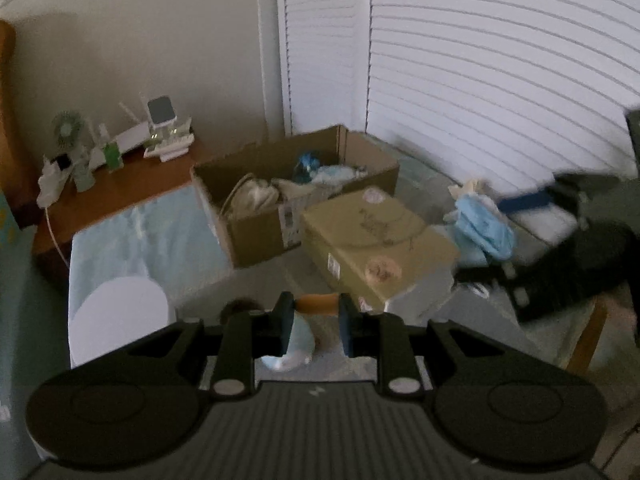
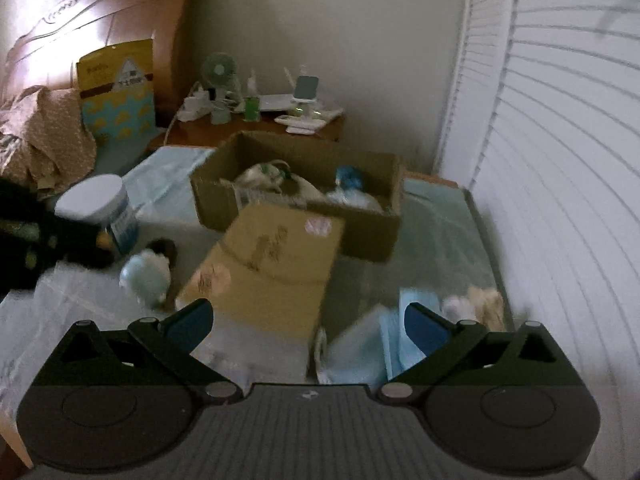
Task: Organize soft objects
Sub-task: 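Carry the cork into the box and open left tool while right tool moves to the masks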
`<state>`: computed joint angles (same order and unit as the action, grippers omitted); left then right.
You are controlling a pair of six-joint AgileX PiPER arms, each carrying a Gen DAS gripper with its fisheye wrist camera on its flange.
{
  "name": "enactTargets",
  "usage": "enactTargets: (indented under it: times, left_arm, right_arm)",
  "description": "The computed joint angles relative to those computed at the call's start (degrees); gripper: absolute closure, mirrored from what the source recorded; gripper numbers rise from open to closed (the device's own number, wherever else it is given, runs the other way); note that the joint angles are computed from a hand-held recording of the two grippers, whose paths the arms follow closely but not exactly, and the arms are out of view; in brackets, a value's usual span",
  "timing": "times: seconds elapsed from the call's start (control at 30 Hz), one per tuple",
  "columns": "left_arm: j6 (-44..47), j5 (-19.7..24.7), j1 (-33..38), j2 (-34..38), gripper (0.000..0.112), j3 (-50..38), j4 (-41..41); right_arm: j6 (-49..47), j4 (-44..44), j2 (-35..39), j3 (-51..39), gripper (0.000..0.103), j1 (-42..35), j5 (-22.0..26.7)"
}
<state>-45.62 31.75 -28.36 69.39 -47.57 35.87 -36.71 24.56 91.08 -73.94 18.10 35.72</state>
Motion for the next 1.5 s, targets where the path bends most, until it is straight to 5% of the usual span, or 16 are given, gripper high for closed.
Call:
enactTargets:
  times: [0.73, 0.83, 0.87, 1.07, 1.5]
  left_arm:
    - [18.2, -3.0, 8.3, 29.1, 0.088, -34.1, -7.4]
    - [20.2, -2.6, 8.8, 31.3, 0.059, -36.5, -9.3]
    - [19.0, -2.3, 8.6, 31.7, 0.040, -36.6, -8.0]
    - [12.9, -2.4, 7.5, 29.3, 0.025, -33.1, -3.4]
    - [-8.5, 0.3, 0.6, 13.9, 0.015, -14.7, 11.2]
  right_arm:
    - [-6.2, 4.5, -4.9, 7.8, 0.000, -5.0, -0.7]
    - [-5.9, 3.8, -4.6, 7.9, 0.000, -5.5, -1.0]
    - [-6.1, 4.1, -4.4, 7.8, 0.000, -5.8, -0.8]
    - [-7.2, 5.6, -4.1, 7.7, 0.000, -6.9, -0.9]
    - [-7.2, 6.6, -6.4, 9.6, 0.000, -8.3, -1.4]
